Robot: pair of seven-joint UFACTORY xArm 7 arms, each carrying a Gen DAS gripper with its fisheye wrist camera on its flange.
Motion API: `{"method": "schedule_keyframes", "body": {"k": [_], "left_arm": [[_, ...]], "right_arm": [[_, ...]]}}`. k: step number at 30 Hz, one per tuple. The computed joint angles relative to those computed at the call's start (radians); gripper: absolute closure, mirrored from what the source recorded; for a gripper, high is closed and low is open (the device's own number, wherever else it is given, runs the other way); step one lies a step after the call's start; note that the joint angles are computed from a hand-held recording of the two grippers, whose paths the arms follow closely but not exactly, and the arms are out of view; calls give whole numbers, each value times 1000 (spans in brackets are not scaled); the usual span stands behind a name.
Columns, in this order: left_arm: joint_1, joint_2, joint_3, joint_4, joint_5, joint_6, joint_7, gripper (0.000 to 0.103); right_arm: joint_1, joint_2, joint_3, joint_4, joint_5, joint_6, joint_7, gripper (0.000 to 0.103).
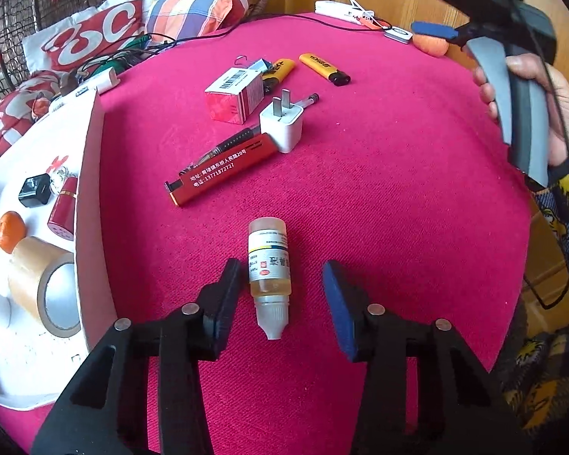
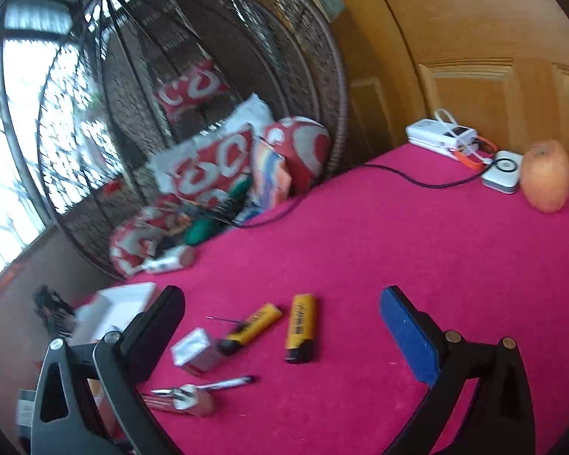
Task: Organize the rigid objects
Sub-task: 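Move the left tool to the small dropper bottle and grasp it, then grasp the yellow lighter with the right tool while the left tool holds the bottle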
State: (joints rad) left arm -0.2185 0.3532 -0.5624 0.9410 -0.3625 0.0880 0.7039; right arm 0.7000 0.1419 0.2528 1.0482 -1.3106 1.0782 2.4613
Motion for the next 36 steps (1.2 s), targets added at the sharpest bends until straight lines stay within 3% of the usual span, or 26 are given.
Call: {"method": "schedule_keyframes", "body": {"k": [2, 4, 8, 11, 13, 15, 18, 23, 27, 36], "left_arm": [[26, 2, -33, -7, -22, -13, 10, 73], [44, 8, -53, -7, -33, -20, 16, 76], [47, 13, -57, -7, -26, -36, -5, 82], [42, 6, -53, -21, -5, -56, -22, 83], [52, 5, -63, -31, 10, -69, -34, 83], [69, 6, -79, -38, 25, -78, -44, 83], [84, 9, -93, -47, 55, -95, -68, 83], [148, 17, -154, -58, 101, -109, -99, 83], [208, 17, -211, -69, 138, -127, -126, 83], [398, 17, -395, -104, 217, -188, -210, 83]], "right_arm": [[-38, 22, -18, 13, 97, -77, -93, 0], [-72, 45, -40, 16, 99, -204, -168, 6], [-67, 161, -66, 136, 204, -208, -417, 13], [-60, 234, -90, 213, 292, -215, -557, 32], [-57, 269, -103, 241, 344, -223, -623, 52], [-10, 287, -129, 268, 343, -149, -654, 62], [15, 243, -157, 204, 313, -193, -592, 80], [36, 152, -154, 88, 197, -237, -362, 80], [44, 80, -107, 26, 83, -202, -189, 80], [39, 5, -11, 32, -72, -85, -96, 80]]}}
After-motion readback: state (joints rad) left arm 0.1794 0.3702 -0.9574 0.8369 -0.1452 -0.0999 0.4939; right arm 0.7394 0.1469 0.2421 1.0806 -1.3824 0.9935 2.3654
